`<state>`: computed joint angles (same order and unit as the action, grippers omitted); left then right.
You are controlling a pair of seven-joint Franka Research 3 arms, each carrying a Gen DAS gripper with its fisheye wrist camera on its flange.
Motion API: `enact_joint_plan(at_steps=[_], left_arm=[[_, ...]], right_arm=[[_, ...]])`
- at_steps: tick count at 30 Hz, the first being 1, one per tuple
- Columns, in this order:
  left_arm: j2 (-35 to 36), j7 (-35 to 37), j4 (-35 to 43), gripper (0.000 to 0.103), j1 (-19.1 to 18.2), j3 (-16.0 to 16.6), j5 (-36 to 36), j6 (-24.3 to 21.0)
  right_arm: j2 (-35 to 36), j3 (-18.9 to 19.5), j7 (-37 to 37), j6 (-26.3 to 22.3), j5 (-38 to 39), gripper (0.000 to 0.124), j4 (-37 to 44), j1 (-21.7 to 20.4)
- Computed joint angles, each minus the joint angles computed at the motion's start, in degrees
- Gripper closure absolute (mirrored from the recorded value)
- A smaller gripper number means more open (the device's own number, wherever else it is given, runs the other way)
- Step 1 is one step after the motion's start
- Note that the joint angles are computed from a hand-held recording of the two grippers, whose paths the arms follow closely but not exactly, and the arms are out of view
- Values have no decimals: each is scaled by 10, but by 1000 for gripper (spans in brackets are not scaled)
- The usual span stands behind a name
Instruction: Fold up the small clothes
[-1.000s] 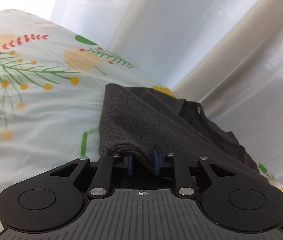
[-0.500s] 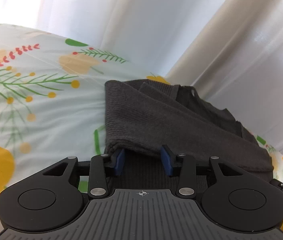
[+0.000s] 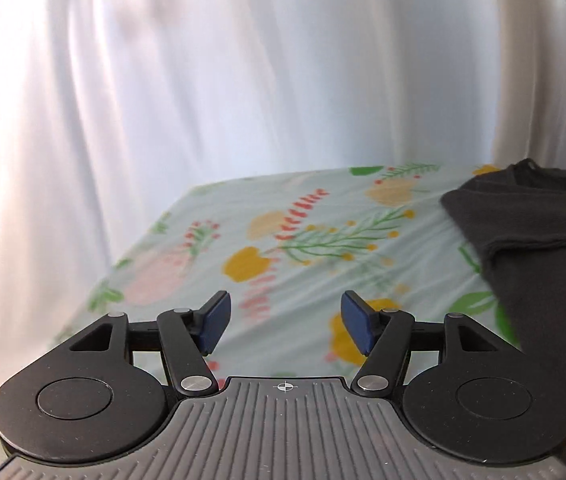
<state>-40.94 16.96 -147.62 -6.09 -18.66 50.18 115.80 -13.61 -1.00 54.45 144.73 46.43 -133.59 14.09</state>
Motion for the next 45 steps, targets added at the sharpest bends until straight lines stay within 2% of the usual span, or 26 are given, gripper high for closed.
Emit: enact_joint_plan(at_steps=[1,3,5,9,12,14,17,19,22,24,28,31,32,33,35,39,45], left_arm=[[-10,15,2,35,-6,-10,-4,-25],[-36,49,-5,34,-37,7,-34,-16],[-58,68,-20,34,-67,33,-77,32],[-77,110,-71,34,-139,111,-210,188],[-61,150,-91,34,-170,126,-278,228],[-53,168,-95,35,-178,122,-315,223],[-58,185,-110,36,-183,120,-365,231],[-61,207,-119,39,-186,128,-396,244],[-66,238,-129,48,-190,132,-437,249],[-70,251,-131,57,-186,121,-454,240],[-76,265,-133,60,-173,107,-471,232],[-84,269,-140,65,-170,112,-490,239],[-86,270,-141,70,-168,111,-493,239],[-88,275,-143,82,-170,114,-498,240],[-90,284,-149,91,-175,123,-514,250],[-95,279,-155,94,-163,107,-512,265],[-113,246,-166,95,-145,101,-506,343]], right_arm=[[-13,-4,-3,-11,-4,82,-10,-3],[-36,-11,-4,-37,-13,81,-28,-9],[-47,-22,-10,-66,-13,81,-33,-13],[-62,-44,-28,-143,3,81,-39,-27],[-74,-46,-28,-169,2,79,-49,-42],[-76,-45,-28,-171,3,77,-52,-48],[-71,-48,-38,-175,19,77,-49,-51],[-62,-53,-44,-194,31,77,-42,-51],[-57,-51,-44,-216,42,80,-40,-57],[-59,-46,-43,-215,44,91,-42,-60],[-47,-44,-27,-225,50,100,-36,-64],[-44,-46,-21,-234,59,108,-34,-67],[-47,-46,-18,-237,60,110,-36,-69],[-47,-47,-15,-240,64,112,-36,-71],[-43,-51,-7,-249,72,114,-35,-74],[-41,-53,6,-260,88,117,-35,-81],[-41,-57,19,-275,140,118,-28,-82]])
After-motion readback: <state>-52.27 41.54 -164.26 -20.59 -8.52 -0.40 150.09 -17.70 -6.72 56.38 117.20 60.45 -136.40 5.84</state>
